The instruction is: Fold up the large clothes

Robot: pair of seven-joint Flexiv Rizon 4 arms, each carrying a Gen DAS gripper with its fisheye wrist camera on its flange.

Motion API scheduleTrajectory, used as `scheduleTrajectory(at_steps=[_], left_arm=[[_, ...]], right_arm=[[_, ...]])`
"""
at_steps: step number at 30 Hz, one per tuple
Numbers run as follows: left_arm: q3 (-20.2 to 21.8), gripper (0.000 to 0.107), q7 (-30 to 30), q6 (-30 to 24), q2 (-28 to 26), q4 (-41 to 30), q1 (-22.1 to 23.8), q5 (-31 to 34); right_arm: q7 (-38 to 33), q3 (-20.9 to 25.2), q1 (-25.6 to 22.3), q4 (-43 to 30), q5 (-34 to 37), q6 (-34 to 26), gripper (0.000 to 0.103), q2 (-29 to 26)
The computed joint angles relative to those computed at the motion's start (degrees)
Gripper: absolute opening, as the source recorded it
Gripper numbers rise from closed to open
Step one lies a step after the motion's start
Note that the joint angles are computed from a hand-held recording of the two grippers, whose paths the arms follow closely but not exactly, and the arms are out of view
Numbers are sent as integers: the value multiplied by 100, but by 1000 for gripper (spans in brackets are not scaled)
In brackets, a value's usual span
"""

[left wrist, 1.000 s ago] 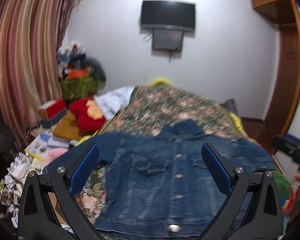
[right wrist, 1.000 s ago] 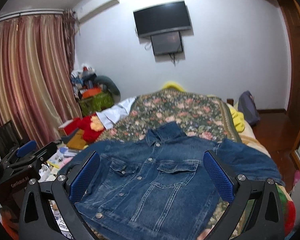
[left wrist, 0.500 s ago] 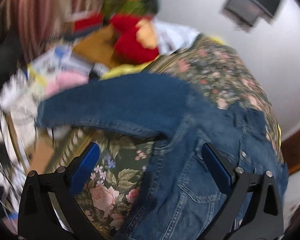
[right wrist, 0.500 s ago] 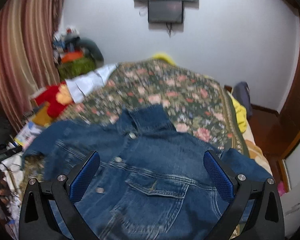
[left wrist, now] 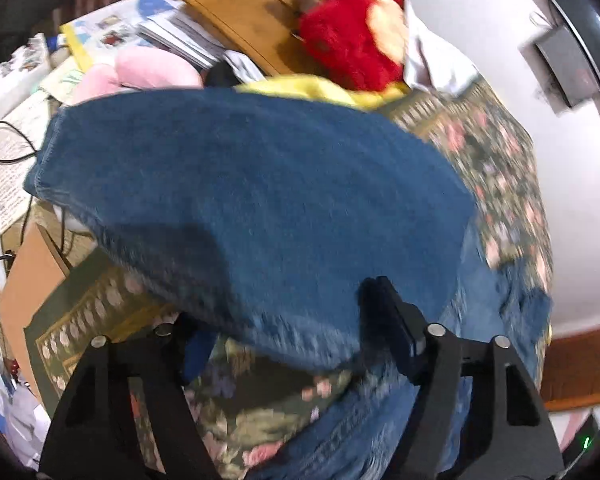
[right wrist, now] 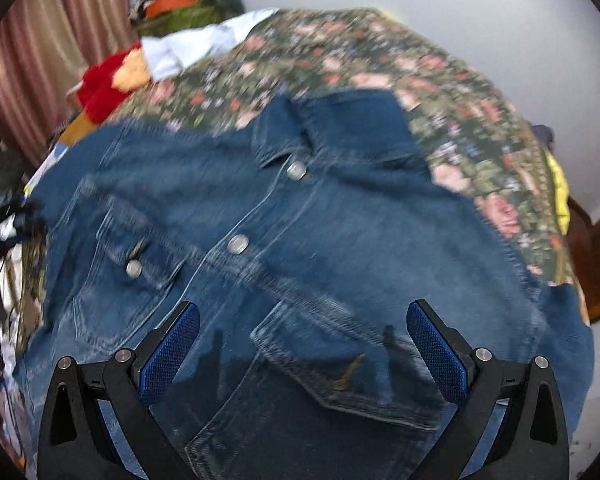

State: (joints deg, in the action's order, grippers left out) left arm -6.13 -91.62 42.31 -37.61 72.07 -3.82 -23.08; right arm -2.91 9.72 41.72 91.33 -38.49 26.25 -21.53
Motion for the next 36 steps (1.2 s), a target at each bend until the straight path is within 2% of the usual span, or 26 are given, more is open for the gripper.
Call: scheduleTrajectory(at_steps=[1, 2, 4, 5, 8, 11, 14, 17, 18, 20, 22, 23, 27, 28, 31, 33, 34, 36], left_arm=[[115, 59, -136, 134, -25, -78, -96, 149], [225, 42, -221, 155, -37, -173, -176, 344], [678, 19, -475, 237, -58, -514, -560, 1201], [928, 15, -542, 356, -26, -641, -798, 1761], [1100, 13, -482, 948, 168, -626, -1142, 2678], [962, 12, -136, 1671, 435, -400, -1291, 3109], [274, 13, 830, 2022, 648, 18, -1095, 2639], [55, 13, 1356, 1822, 619, 171, -1205, 2277], [40, 13, 1455, 1641, 562, 191, -1260, 2190], [79, 25, 1492, 1191, 434, 171, -1348, 2035], [174, 37, 1390, 483, 269, 67, -1426, 1948], [169, 44, 1382, 373, 258, 132, -1415, 1890], [-112, 62, 1756, -243, 546, 699, -1128, 1257], [-175, 64, 1854, -299, 708, 964, -997, 1000], [-183, 65, 1919, 29, 1202, 1717, -772, 419], [-180, 71, 1952, 317, 1505, 2167, -585, -73], [-152, 78, 1916, 511, 1636, 2403, -455, -398], [-86, 85, 1711, 617, 1692, 2526, -306, -755]], right_arm=[[-48, 7, -11, -27, 30, 14, 103, -31], [-74, 12, -25, -3, 34, 89, 103, -34], [-34, 9, -30, 52, 36, 179, 103, -16], [6, 5, -25, 63, 39, 192, 103, -13], [237, -13, -9, 168, -22, 218, 103, 78], [590, -16, 28, 301, -226, 198, 103, 243], [808, 70, 9, 471, -391, 320, 103, 457], [994, 201, 72, 614, -584, 163, 103, 717], [1107, 253, 147, 642, -681, -72, 103, 817], [1320, 374, 296, 636, -830, -610, 103, 956], [1486, 505, 408, 651, -939, -1044, 103, 1090], [1560, 575, 452, 682, -979, -1214, 103, 1161], [1637, 825, 658, 643, -1022, -2037, 103, 1305], [1629, 869, 713, 609, -1031, -2228, 103, 1304], [1592, 954, 863, 513, -1061, -2706, 103, 1263], [1578, 964, 919, 467, -1089, -2805, 103, 1224], [1584, 960, 933, 458, -1107, -2796, 103, 1210], [1612, 935, 946, 437, -1176, -2690, 103, 1167]])
